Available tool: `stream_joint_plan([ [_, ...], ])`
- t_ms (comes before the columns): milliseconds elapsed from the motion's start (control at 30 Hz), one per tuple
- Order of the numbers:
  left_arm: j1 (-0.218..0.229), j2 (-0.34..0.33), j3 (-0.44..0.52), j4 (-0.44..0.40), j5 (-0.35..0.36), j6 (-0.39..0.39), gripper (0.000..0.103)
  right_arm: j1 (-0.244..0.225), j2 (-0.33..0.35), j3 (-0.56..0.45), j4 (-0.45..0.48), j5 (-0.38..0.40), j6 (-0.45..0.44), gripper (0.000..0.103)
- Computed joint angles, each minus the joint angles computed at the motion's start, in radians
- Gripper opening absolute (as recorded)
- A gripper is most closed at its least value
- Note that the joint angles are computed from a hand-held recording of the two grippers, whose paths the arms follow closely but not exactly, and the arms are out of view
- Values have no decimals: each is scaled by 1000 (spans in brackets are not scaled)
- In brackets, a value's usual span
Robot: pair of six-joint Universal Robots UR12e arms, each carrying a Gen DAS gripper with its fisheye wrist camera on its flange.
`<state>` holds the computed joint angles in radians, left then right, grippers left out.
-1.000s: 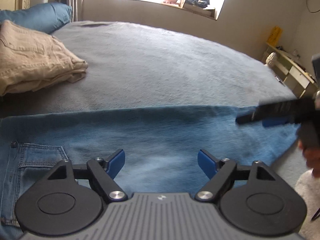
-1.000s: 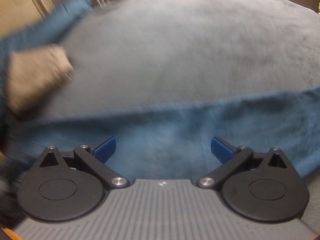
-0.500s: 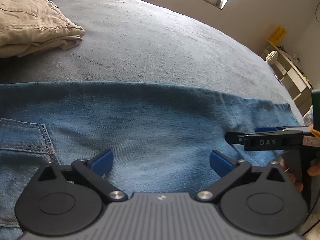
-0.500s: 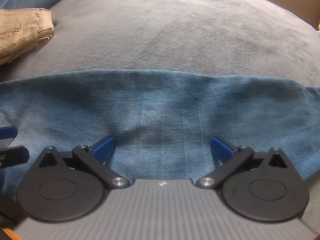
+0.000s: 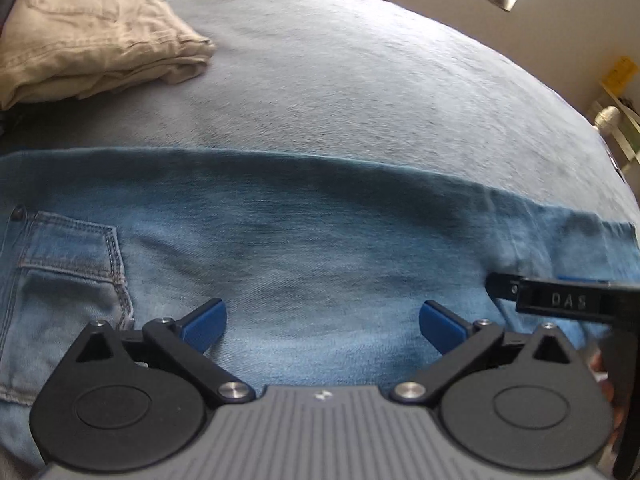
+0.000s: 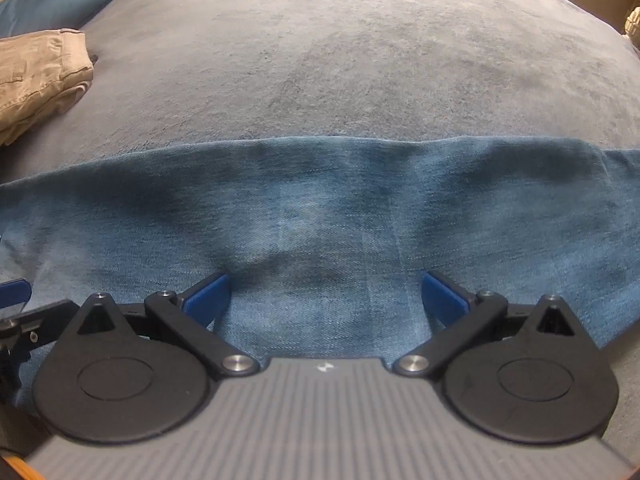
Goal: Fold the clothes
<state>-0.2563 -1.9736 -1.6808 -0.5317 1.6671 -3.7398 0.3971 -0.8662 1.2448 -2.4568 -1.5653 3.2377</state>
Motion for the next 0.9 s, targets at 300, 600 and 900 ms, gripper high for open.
stream_joint_plan([
  [300, 1, 4, 34, -75, 45, -74, 103, 2, -8, 38, -77, -9, -5, 102],
  [600, 5, 2, 37, -128, 79, -104, 103, -1, -18, 43, -135, 20, -28, 102],
  [900, 2, -4, 50, -151, 87, -89, 103, 3, -28, 58, -102, 77, -111, 76],
])
